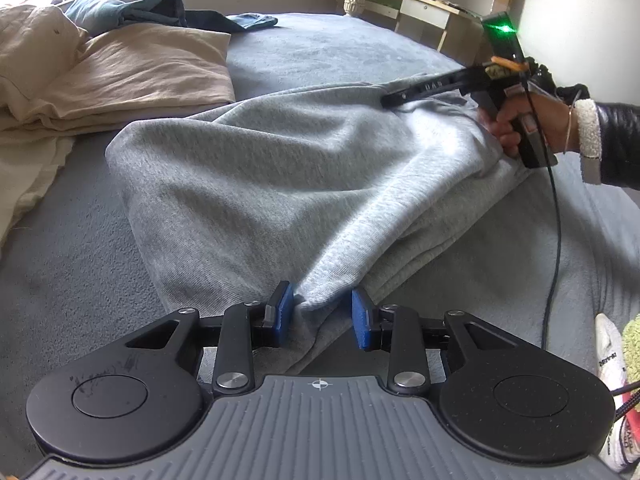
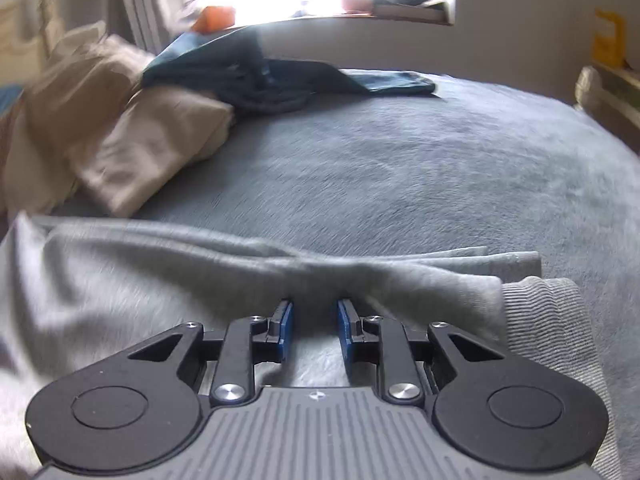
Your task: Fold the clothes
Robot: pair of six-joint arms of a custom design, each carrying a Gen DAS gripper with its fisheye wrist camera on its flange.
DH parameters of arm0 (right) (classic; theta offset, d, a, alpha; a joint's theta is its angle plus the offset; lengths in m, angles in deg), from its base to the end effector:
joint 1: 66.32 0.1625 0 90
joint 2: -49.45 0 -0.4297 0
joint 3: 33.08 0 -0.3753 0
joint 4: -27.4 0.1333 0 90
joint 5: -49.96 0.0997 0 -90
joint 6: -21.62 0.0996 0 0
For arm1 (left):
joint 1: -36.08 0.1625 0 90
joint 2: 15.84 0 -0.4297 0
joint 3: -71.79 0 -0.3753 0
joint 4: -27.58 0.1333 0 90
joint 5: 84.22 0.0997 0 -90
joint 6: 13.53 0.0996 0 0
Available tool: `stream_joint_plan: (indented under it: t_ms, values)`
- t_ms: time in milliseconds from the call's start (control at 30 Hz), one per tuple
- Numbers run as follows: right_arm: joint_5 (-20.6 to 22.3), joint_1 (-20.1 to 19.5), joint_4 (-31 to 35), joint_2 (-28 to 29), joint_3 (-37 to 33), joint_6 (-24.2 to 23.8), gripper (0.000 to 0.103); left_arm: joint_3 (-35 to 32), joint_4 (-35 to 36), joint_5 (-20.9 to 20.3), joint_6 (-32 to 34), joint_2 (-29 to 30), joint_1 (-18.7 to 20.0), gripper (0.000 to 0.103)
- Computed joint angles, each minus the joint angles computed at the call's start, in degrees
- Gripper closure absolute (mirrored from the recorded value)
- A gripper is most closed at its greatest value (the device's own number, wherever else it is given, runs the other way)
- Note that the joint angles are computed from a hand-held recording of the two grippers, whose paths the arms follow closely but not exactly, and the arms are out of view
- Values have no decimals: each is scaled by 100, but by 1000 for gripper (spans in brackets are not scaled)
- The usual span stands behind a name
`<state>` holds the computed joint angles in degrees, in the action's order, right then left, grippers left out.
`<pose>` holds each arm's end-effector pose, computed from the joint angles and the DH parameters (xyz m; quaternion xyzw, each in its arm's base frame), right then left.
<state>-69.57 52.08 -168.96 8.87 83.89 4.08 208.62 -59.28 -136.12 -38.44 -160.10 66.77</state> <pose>0.3330 -0.4388 0.0520 0.3039 -0.8857 0.2722 0.2214 -0.0112 -0.2331 0.3913 0.2676 0.9059 -0.2450 0.2182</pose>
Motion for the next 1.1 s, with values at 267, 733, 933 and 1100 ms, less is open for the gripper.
stream_joint_plan:
  t_ms: [267, 733, 933, 1100]
  values:
    - [359, 312, 309, -431, 152, 69, 77, -566, 600, -105, -481, 196, -180, 71]
    - [1710, 889, 2516, 435, -1460, -2164, 57, -290, 614, 299, -368, 387, -171, 70]
    - [1569, 1027, 3558, 1015, -2254, -2821, 58, -112, 1426, 591, -1081, -242, -855, 69]
    - [1397, 1093, 3749, 1128, -2306, -3335, 64, -95, 2251, 730, -1757, -772, -1484, 69]
